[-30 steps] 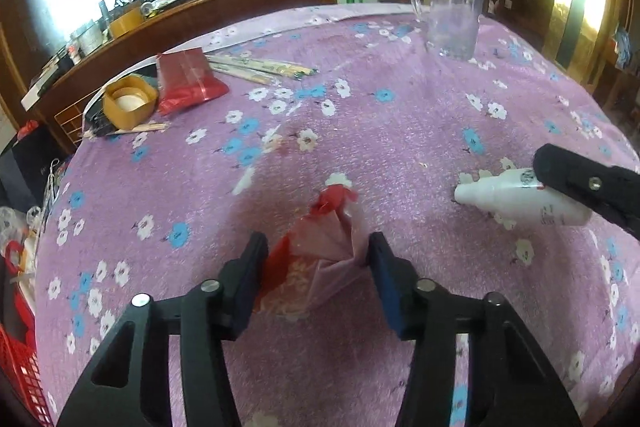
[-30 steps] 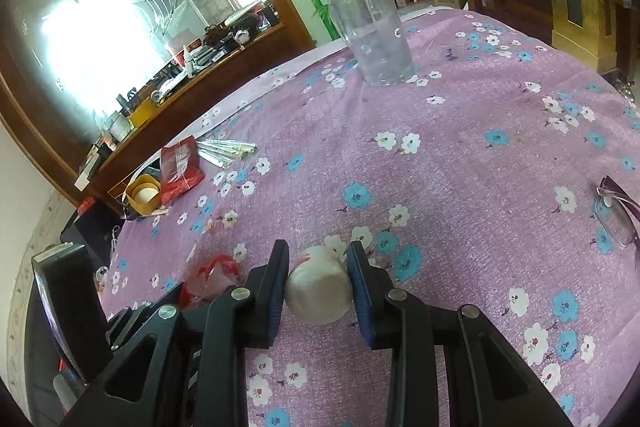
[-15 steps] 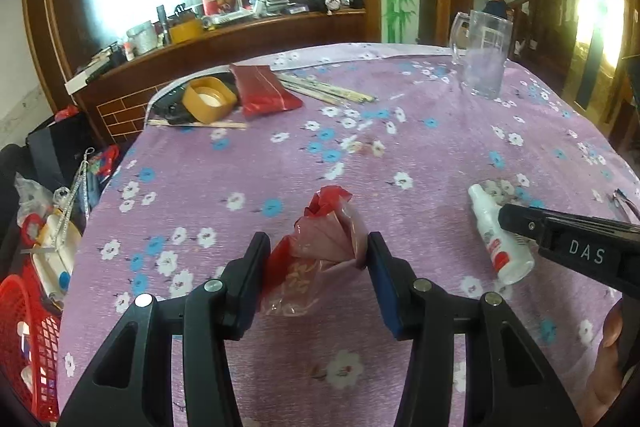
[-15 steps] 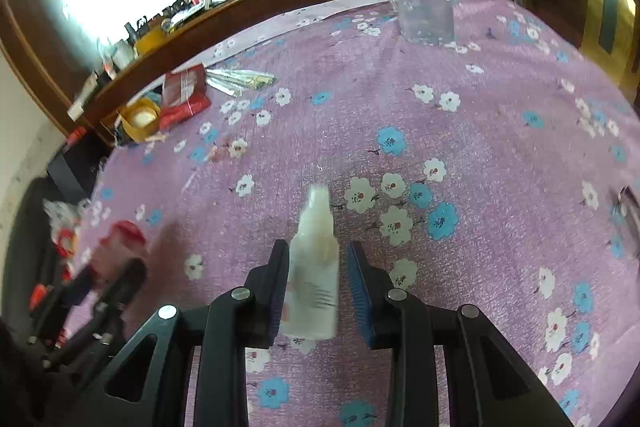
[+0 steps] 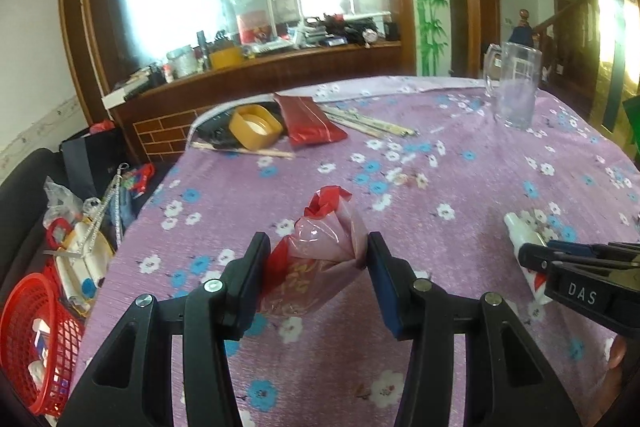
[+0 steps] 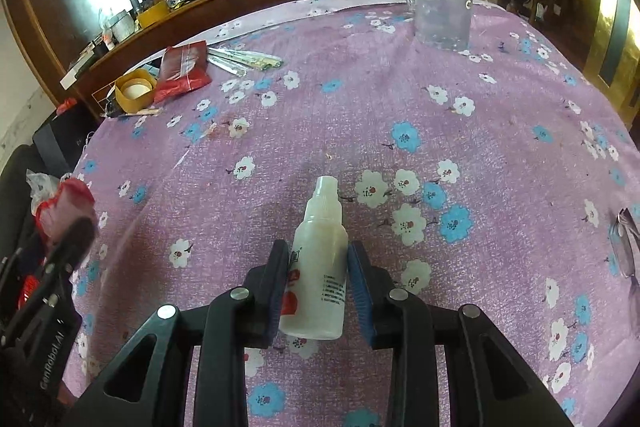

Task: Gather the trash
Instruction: 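Lift the plastic bag with the left gripper while the right holds the bottle up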

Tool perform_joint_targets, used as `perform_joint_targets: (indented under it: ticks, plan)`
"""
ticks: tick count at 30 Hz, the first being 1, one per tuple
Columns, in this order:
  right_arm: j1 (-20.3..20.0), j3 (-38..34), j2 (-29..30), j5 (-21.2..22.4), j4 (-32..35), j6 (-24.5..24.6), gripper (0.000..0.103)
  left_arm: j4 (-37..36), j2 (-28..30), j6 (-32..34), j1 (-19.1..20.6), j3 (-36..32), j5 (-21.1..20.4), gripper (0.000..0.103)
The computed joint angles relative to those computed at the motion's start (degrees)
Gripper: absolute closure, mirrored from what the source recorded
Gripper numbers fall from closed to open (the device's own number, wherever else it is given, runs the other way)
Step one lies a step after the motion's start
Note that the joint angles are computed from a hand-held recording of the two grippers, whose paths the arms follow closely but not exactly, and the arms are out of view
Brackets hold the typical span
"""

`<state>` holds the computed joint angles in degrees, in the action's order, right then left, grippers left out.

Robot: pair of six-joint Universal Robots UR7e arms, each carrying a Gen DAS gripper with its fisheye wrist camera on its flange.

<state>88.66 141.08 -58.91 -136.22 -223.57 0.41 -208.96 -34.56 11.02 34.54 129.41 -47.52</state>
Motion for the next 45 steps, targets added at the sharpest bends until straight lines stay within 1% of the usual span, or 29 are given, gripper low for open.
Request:
perform_joint_targets:
  ticks: [3, 5, 7, 14, 17, 24, 28, 33, 45]
  plan:
    - [0.15, -0.19, 0.29, -0.41, -0.06, -0.25, 0.07, -3.53, 0.76, 1.38, -0.36, 0.12, 1.54, 0.055]
    - [-0.09, -0.4, 0.03, -0.43, 2.12, 0.71, 0.07, -5.82, 1.23, 2.31, -0.62, 0.15, 2.46, 0.055]
    - [-0.95, -0.18, -0.4, 0.93, 3.85, 1.73, 0.07, -8.08, 1.81, 3.53, -0.87, 0.14, 3.23, 0.055]
    - [-0.36, -0.21, 0.75, 0.62, 0.63, 0.23, 0.07, -13.63, 2.9, 5.86, -1.55, 0.15, 4.58, 0.055]
    - [0.02, 0.0, 1.04, 1.44, -1.16, -0.67, 0.07, -14.99, 3.25, 6.53, -1.81, 0.12, 4.95, 0.055]
    - [2.34, -0.32, 2.92, 1.98, -6.99, -4.52, 0.07, -15.01, 3.09, 6.53, -1.91, 0.22, 5.06, 0.055]
    - [2.81, -0.13, 3.24, 2.99, -8.82, -5.39, 0.07, -14.48, 2.92, 6.23, -1.82, 0.22, 4.82, 0.055]
    - [3.77, -0.18, 4.0, 3.64, -11.44, -6.99, 0.07, -10.46, 1.82, 3.78, -0.85, 0.23, 3.38, 0.055]
    - [4.66, -0.37, 5.03, 3.82, -13.64, -8.33, 0.07, -8.67, 1.2, 3.02, -0.08, 0.06, 3.02, 0.055]
